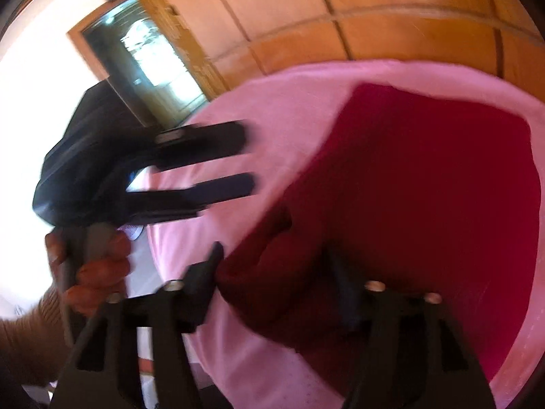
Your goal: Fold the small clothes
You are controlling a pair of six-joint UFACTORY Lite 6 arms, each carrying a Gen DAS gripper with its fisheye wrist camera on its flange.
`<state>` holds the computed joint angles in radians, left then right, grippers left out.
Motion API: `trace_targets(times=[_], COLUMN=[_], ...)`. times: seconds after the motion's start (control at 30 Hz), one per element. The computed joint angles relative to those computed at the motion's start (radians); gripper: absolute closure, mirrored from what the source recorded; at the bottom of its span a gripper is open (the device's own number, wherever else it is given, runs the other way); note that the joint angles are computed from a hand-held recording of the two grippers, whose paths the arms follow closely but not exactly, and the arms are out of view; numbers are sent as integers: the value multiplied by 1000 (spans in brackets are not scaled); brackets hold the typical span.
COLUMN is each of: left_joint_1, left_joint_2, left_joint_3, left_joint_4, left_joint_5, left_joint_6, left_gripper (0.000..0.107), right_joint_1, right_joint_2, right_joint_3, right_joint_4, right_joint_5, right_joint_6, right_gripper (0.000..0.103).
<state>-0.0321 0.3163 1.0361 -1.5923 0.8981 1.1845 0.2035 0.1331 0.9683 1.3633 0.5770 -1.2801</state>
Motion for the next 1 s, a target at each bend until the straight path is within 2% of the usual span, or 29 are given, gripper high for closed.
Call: trace_targets(times=[0.1,0.2,0.27,0.3,0.33,0.37,0.43,0.5,0.57,0.63,0.67,0.73,0.77,0.93,1.0], left_joint_1=[-54,-117,-146,-158,-178,-197,-221,-213,-197,-198,-203,-218,-229,-293,-307], left_joint_2=[58,125,159,169,185,195,152,116,70,75,92,83,71,36,43], left_joint_3=[108,227,285,303,338,362,325,292,234,196,183,128,112,97,95], left_joint_4=[94,226,289,309,355,402,455,460,478,564,590,516,498,637,617], left_joint_5=[-84,-121,-156,-171,-194,-225,-302,-335,-379,-449,-474,-530,-553,-647,-681], left_joint_6=[-88,-212,-270,-291,-332,-369,-388,-370,-371,-434,-449,-366,-346,-469,-435], left_gripper=[46,46,46,55,74,82,88,90,91,91,91,89,89,87,87], right_joint_1=[-54,-62,-145,-198,-230,-270,-339,-376,-347,-286,-233,-155,-150,-307,-370], right_joint_2=[-134,-226,-323,-326,-330,-336,-358,-389,-349,-283,-248,-218,-220,-254,-267], right_joint_3=[-126,-208,-283,-294,-301,-312,-334,-362,-359,-357,-356,-354,-352,-304,-271], right_joint_4=[8,18,-27,-25,-27,-31,-55,-63,-30,-14,20,90,97,-42,-44], right_joint_5=[59,35,24,33,39,50,72,96,88,50,-2,-104,-112,56,101], right_joint_6=[-50,-59,-28,-44,-48,-54,-44,-46,-72,-79,-103,-150,-154,-42,-10], right_gripper=[31,31,31,31,31,31,30,30,31,32,32,32,31,28,15])
